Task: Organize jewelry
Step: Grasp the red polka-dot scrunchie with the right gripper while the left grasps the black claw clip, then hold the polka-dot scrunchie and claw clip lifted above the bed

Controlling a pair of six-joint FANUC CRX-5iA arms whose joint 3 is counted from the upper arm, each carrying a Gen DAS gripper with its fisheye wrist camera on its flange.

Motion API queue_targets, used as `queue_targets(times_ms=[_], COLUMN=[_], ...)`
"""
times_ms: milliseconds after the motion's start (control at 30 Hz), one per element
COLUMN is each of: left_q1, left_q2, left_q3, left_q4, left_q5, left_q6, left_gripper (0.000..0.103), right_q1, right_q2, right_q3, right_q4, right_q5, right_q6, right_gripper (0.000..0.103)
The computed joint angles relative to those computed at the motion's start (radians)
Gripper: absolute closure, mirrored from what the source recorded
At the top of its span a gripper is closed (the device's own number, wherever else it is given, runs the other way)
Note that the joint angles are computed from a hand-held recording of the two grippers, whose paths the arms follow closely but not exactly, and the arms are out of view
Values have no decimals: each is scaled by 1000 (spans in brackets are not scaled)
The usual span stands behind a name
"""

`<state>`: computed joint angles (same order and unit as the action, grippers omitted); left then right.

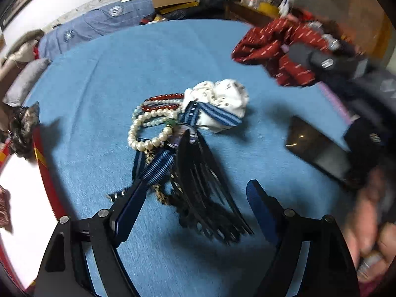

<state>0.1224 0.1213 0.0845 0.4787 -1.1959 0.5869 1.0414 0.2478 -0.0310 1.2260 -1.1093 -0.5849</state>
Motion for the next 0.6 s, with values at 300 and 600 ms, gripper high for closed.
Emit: queue_targets(times_ms=[300, 600], left_q1=[34, 110], left_q2=[-34, -37], left_q3=[-115, -207], left_q4=[92, 290], left_q5=[85, 56], left_q6=[-120, -292], left_gripper=[54, 63], right_q1=[-9, -19], right_q2=[-5, 8], right_q3=[-11, 1], right_q4=[4, -19], right_q5=[70, 113], right_q6=[24, 66], right_gripper=[90, 90])
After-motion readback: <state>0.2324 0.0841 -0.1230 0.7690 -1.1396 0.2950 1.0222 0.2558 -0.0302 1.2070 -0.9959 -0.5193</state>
